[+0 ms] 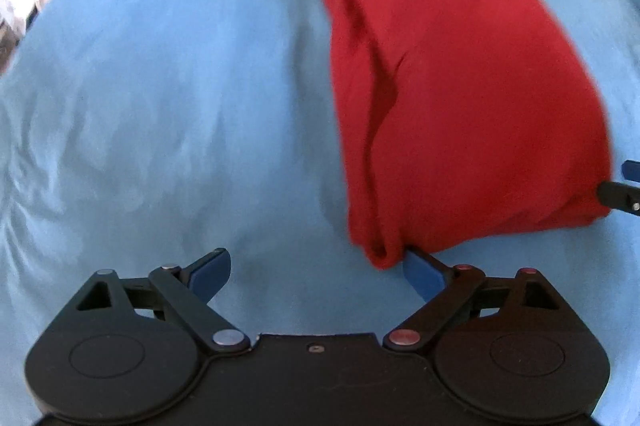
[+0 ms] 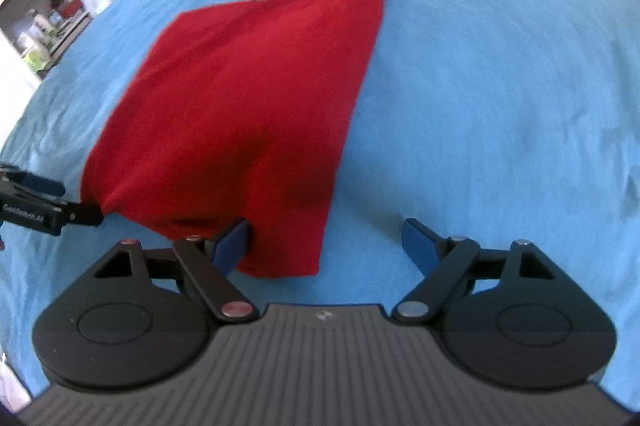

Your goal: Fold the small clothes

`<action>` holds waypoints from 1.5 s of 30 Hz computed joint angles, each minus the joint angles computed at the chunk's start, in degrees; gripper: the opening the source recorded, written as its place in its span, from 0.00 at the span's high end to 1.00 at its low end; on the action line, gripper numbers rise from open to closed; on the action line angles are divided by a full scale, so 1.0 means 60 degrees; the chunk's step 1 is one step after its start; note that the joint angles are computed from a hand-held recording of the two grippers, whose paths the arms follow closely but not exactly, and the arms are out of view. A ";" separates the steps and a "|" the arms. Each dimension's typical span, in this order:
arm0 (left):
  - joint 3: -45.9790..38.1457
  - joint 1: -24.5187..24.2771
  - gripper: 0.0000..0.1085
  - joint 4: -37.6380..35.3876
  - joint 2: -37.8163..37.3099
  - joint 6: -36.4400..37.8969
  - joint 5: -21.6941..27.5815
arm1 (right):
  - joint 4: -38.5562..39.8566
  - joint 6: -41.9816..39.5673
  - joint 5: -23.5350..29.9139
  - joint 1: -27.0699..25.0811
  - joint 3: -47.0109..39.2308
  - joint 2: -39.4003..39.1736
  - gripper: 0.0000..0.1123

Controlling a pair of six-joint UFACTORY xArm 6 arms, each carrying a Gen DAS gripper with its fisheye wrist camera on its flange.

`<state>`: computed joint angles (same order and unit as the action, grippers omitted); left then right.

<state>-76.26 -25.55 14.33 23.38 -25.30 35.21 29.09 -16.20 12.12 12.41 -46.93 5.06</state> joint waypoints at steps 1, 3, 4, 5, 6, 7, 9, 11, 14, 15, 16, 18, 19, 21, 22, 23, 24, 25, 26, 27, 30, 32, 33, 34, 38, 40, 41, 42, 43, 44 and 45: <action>0.0102 0.0003 0.12 0.0035 -0.0195 0.0036 -0.0287 | 0.0143 -0.0259 0.0156 -0.0071 -0.0048 -0.0165 0.12; 0.0110 0.0055 0.07 -0.0066 -0.0402 0.0307 -0.0920 | 0.0884 -0.1133 0.0526 -0.0250 -0.0350 -0.0352 0.12; -0.0035 0.0093 0.05 -0.0239 -0.0374 0.0509 -0.1179 | 0.1165 -0.1452 0.0845 -0.0387 -0.0594 -0.0404 0.12; -0.0326 0.0134 0.05 -0.0679 -0.0192 0.0889 -0.1402 | 0.1315 -0.1599 0.1095 -0.0509 -0.0836 -0.0378 0.11; -0.0784 0.0204 0.05 -0.1519 0.0129 0.1563 -0.1478 | 0.1506 -0.1743 0.1385 -0.0651 -0.1159 -0.0275 0.10; -0.1281 0.0252 0.05 -0.2352 0.0471 0.2188 -0.1349 | 0.1626 -0.1762 0.1709 -0.0806 -0.1551 -0.0073 0.10; -0.2411 0.0395 0.05 -0.3677 0.1355 0.3140 -0.1003 | 0.1409 -0.1249 0.2146 -0.1024 -0.2276 0.0455 0.10; -0.3571 0.0557 0.07 -0.4493 0.2333 0.3734 -0.0565 | 0.1281 -0.0765 0.2706 -0.1224 -0.3100 0.1159 0.10; -0.4621 0.0641 0.17 -0.5057 0.3246 0.4101 -0.0107 | 0.1963 -0.0653 0.2935 -0.1386 -0.3934 0.2130 0.10; -0.4988 0.0675 0.18 -0.5214 0.3559 0.4215 0.0038 | 0.2139 -0.0665 0.2967 -0.1407 -0.4166 0.2417 0.11; -0.5268 0.0620 0.18 -0.5242 0.3754 0.4145 0.0132 | 0.2194 -0.0612 0.2930 -0.1373 -0.4313 0.2619 0.12; -0.5719 0.0662 0.19 -0.5510 0.4063 0.4242 0.0361 | 0.2478 -0.0793 0.2986 -0.1362 -0.4688 0.3071 0.12; -0.5939 0.0701 0.20 -0.5701 0.4215 0.4340 0.0493 | 0.2538 -0.0854 0.3138 -0.1410 -0.4845 0.3232 0.13; -0.6133 0.0739 0.21 -0.5851 0.4369 0.4432 0.0591 | 0.2872 -0.1022 0.3169 -0.1363 -0.5038 0.3517 0.13; -0.6279 0.0713 0.21 -0.5692 0.4489 0.4340 0.0647 | 0.3167 -0.1221 0.3148 -0.1340 -0.5080 0.3600 0.13; -0.6492 0.0663 0.23 -0.5474 0.4651 0.4204 0.0681 | 0.3333 -0.1350 0.3112 -0.1300 -0.5150 0.3689 0.14; -0.6528 0.0613 0.31 -0.5318 0.4682 0.4151 0.0632 | 0.3461 -0.1489 0.3059 -0.1254 -0.5140 0.3703 0.20; -0.6606 0.0571 0.39 -0.5398 0.4720 0.4255 0.0652 | 0.3657 -0.1712 0.3171 -0.1230 -0.5201 0.3742 0.36; -0.6792 0.0551 0.51 -0.5612 0.4806 0.4385 0.0790 | 0.3685 -0.1754 0.3379 -0.1219 -0.5339 0.3820 0.38; -0.6906 0.0507 0.58 -0.5427 0.4844 0.4178 0.0840 | 0.3400 -0.1590 0.3188 -0.1114 -0.5309 0.3799 0.44; -0.7180 0.0428 0.73 -0.4997 0.4902 0.3607 0.0947 | 0.3288 -0.1667 0.2924 -0.1029 -0.5247 0.3693 0.62; -0.6962 0.0366 0.76 -0.4780 0.4649 0.3279 0.0830 | 0.3285 -0.1709 0.2698 -0.0951 -0.5016 0.3423 0.65; -0.6724 0.0298 0.76 -0.4612 0.4440 0.3140 0.0643 | 0.3377 -0.1859 0.2591 -0.0917 -0.4890 0.3263 0.66; -0.6348 0.0236 0.76 -0.4536 0.4177 0.3106 0.0386 | 0.3600 -0.2084 0.2452 -0.0833 -0.4733 0.3099 0.67; -0.5267 -0.0124 0.76 -0.4281 0.3238 0.3106 -0.0087 | 0.4100 -0.2914 0.2553 -0.0921 -0.4100 0.2101 0.67; -0.4738 -0.0322 0.76 -0.4257 0.2785 0.3044 -0.0255 | 0.4029 -0.2899 0.2711 -0.1048 -0.3637 0.1445 0.67; -0.4402 -0.0435 0.76 -0.4341 0.2500 0.3003 -0.0365 | 0.3937 -0.2819 0.2851 -0.1146 -0.3437 0.1151 0.67; -0.4045 -0.0575 0.76 -0.4418 0.2219 0.2961 -0.0520 | 0.3792 -0.2732 0.3025 -0.1293 -0.3131 0.0743 0.67; -0.3728 -0.0729 0.76 -0.4431 0.1975 0.2890 -0.0656 | 0.3627 -0.2605 0.3193 -0.1439 -0.2831 0.0352 0.67; -0.3491 -0.0883 0.76 -0.4389 0.1794 0.2758 -0.0758 | 0.3424 -0.2399 0.3308 -0.1515 -0.2558 -0.0010 0.67; -0.3233 -0.1060 0.76 -0.4346 0.1616 0.2607 -0.0885 | 0.3260 -0.2296 0.3444 -0.1660 -0.2238 -0.0391 0.67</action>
